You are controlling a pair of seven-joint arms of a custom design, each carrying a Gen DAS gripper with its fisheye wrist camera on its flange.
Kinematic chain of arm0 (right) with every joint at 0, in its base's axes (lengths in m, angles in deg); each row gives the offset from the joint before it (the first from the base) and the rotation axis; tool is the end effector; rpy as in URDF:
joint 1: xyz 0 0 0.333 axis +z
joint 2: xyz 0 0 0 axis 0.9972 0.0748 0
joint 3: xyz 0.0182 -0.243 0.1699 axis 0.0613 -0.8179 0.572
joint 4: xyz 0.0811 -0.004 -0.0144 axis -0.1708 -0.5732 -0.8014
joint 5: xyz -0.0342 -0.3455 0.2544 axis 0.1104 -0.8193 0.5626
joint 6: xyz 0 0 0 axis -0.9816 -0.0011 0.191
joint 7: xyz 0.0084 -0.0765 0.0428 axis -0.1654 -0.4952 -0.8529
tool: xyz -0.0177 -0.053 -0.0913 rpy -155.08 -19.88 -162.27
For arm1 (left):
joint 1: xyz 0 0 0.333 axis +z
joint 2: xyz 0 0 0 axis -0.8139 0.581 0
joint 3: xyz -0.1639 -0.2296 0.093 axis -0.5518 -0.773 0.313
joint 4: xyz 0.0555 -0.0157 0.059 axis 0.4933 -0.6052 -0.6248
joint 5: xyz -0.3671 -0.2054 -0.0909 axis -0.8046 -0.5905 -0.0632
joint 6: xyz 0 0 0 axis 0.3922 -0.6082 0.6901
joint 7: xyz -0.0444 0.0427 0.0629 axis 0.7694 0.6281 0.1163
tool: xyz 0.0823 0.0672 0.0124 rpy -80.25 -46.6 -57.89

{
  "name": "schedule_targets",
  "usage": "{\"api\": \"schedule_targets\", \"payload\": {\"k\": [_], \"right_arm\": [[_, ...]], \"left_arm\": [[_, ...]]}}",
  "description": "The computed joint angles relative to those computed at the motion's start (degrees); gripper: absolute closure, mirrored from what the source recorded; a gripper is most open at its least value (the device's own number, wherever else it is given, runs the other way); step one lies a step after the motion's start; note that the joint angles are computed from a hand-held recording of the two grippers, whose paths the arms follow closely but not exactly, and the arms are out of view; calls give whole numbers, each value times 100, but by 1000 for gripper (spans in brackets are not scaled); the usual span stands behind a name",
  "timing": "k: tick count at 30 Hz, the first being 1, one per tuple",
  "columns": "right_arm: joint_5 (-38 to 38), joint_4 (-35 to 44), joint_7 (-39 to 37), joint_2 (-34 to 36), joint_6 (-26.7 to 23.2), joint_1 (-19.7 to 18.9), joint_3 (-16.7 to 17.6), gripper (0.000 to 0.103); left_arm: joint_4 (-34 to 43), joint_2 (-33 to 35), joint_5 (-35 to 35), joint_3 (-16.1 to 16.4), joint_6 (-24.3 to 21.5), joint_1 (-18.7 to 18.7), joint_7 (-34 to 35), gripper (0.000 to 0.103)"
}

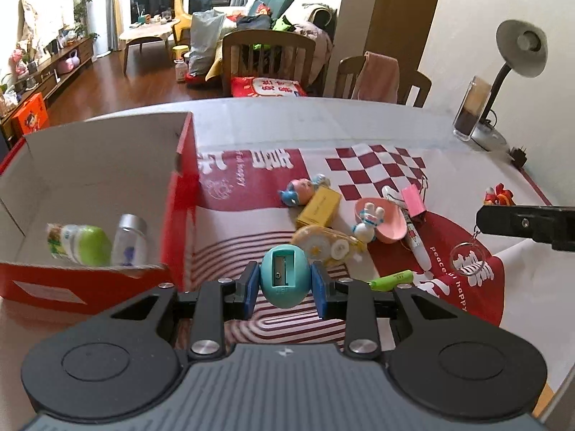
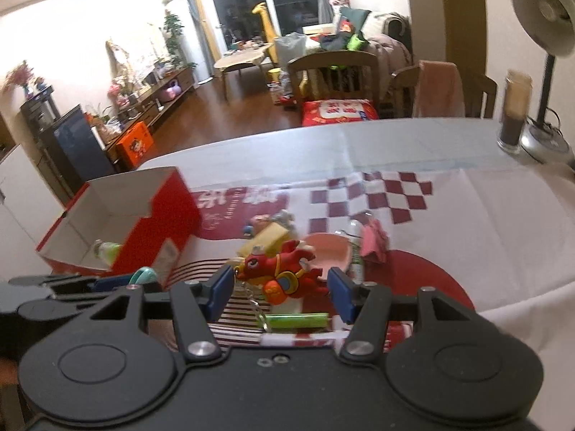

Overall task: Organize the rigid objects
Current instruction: 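Carry the sharpener and dragon keychain into the shoebox and release them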

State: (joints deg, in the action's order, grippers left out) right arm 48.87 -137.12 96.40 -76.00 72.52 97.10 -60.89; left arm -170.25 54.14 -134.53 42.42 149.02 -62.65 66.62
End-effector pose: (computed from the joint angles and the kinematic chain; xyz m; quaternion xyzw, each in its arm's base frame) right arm 0.4389 0.2686 0.4580 -0.5560 0.7308 -0.2353 0.3185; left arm 0.5054 -0.0369 0.4099 -0.4727 0.8010 -0.3436 0.1301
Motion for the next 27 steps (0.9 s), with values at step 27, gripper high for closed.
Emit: {"api": "schedule_targets", "payload": {"k": [27], "right_arm": [[-209,4882,-1715,3985,-1468,1897,-894,46]], "left_arm": [[3237,2445,280,-138,-1670,2106,961,73]]}}
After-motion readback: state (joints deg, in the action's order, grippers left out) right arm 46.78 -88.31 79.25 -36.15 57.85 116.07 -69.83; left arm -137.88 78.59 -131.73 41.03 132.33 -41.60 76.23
